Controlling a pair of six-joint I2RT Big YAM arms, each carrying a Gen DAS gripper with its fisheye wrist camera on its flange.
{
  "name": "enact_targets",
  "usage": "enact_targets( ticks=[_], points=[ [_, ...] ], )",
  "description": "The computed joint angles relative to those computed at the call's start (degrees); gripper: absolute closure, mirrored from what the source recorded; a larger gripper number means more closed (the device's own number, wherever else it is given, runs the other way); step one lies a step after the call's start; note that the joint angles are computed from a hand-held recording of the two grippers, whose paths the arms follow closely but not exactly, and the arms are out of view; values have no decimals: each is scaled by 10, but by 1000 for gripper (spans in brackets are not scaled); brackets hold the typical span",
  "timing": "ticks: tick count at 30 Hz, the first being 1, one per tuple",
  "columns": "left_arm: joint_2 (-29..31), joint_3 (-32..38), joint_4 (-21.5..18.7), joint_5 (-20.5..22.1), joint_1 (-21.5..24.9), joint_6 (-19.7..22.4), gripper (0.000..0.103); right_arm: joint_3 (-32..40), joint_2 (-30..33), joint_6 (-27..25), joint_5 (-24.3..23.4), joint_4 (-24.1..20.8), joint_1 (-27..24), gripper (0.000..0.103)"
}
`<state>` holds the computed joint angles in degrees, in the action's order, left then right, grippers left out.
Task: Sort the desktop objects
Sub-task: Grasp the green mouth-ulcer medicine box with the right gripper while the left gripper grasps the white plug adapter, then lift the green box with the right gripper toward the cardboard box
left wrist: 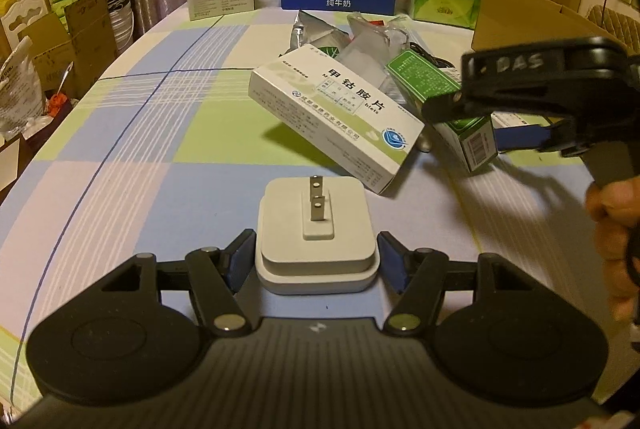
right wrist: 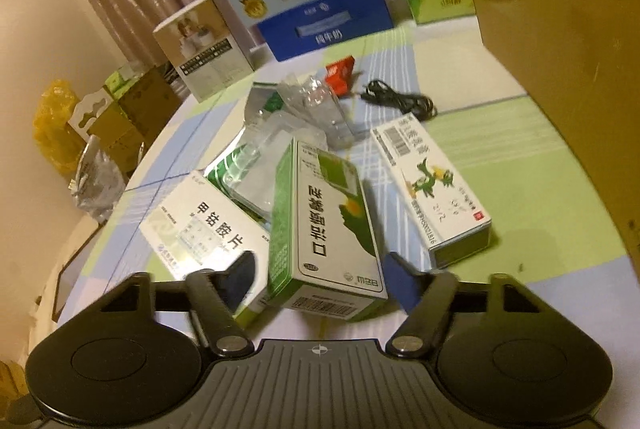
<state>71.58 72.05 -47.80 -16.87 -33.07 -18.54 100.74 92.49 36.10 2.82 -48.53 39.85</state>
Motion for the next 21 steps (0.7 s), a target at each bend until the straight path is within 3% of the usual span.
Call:
enact_targets(
  ticks=[5,9,12,14,16,18,21],
  points=[
    [0,1,-3,3,-1,0,42,0,-15,-6,30,-30,12,45],
    [-4,1,-11,10,-8,8,42,8,-34,-80,130,-120,51,45],
    [-8,-1,-16,11,-16,16,42,-23,-64,-118,193,-158,83,45],
    [-9,-2,-17,13,-19,16,42,-56,-88,-101,174,-137,82,39],
    [-10,-4,-16,9,-23,21,42,-79,-108,-64,157,-111,76,11],
    [-10,-4,-14,8,-25,22,40,-96,-122,-51,159,-83,74,10],
    [-9,-6,-9,6,-25,23,39,-82,-112,-44,152,-91,69,10]
  ],
)
